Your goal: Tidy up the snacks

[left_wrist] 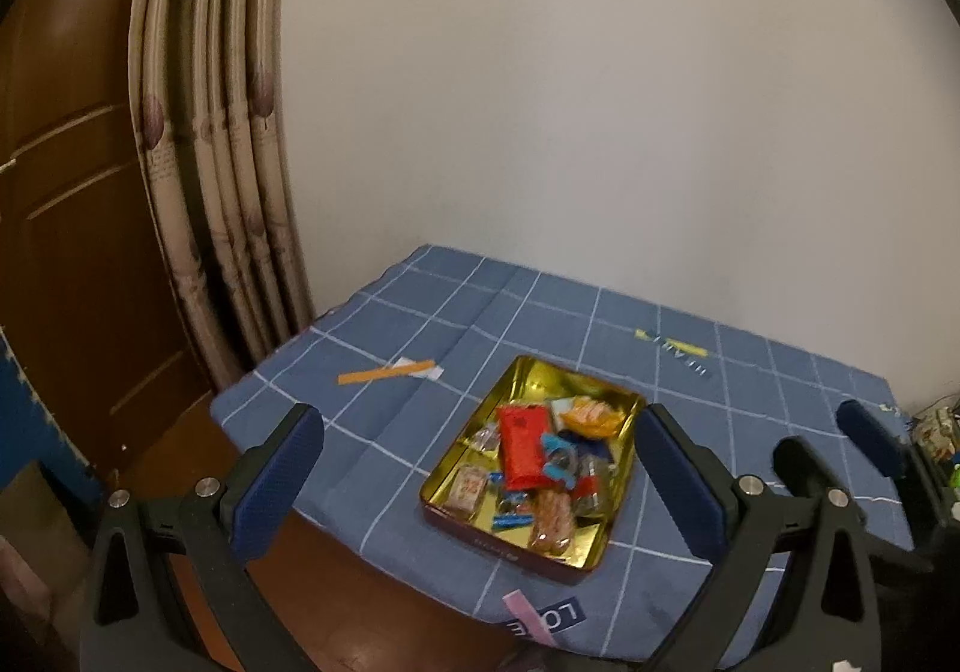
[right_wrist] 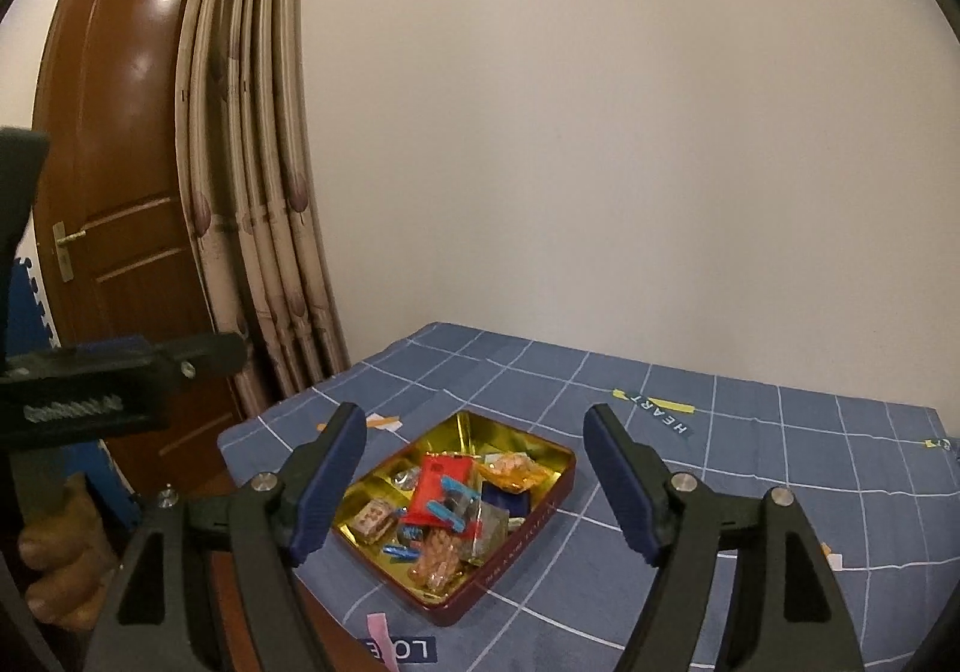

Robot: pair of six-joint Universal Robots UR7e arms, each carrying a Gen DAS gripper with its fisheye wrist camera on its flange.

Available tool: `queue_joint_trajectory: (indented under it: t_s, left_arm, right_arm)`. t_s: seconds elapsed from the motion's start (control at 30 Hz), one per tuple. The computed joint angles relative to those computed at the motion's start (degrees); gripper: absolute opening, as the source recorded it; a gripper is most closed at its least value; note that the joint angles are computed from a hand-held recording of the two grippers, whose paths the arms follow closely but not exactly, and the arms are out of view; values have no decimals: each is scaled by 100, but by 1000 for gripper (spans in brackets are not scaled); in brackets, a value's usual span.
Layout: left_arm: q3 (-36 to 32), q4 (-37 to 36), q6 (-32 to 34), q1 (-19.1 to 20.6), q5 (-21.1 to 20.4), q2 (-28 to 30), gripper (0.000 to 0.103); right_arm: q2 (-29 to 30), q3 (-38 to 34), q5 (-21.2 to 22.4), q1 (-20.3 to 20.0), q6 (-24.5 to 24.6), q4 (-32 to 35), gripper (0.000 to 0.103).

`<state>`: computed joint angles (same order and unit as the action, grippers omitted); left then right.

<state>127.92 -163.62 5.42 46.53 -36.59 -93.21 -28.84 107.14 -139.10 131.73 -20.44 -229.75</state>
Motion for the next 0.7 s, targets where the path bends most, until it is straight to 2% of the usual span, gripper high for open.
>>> queue_joint_trajectory:
  t_s: [0.5,0.6,0.7]
  left_arm:
    - [-161,288,-164,393,-25,413,103]
    - [-186,225,-102,457,-25,532,103]
    - [-145,-231,179,519,-123,662,103]
  right_arm:
    - [-6,172,106,-275,414,359,77]
    - [-148,407,164,-479,644,401,77]
    - [-318,730,-22,-845,741,356,77]
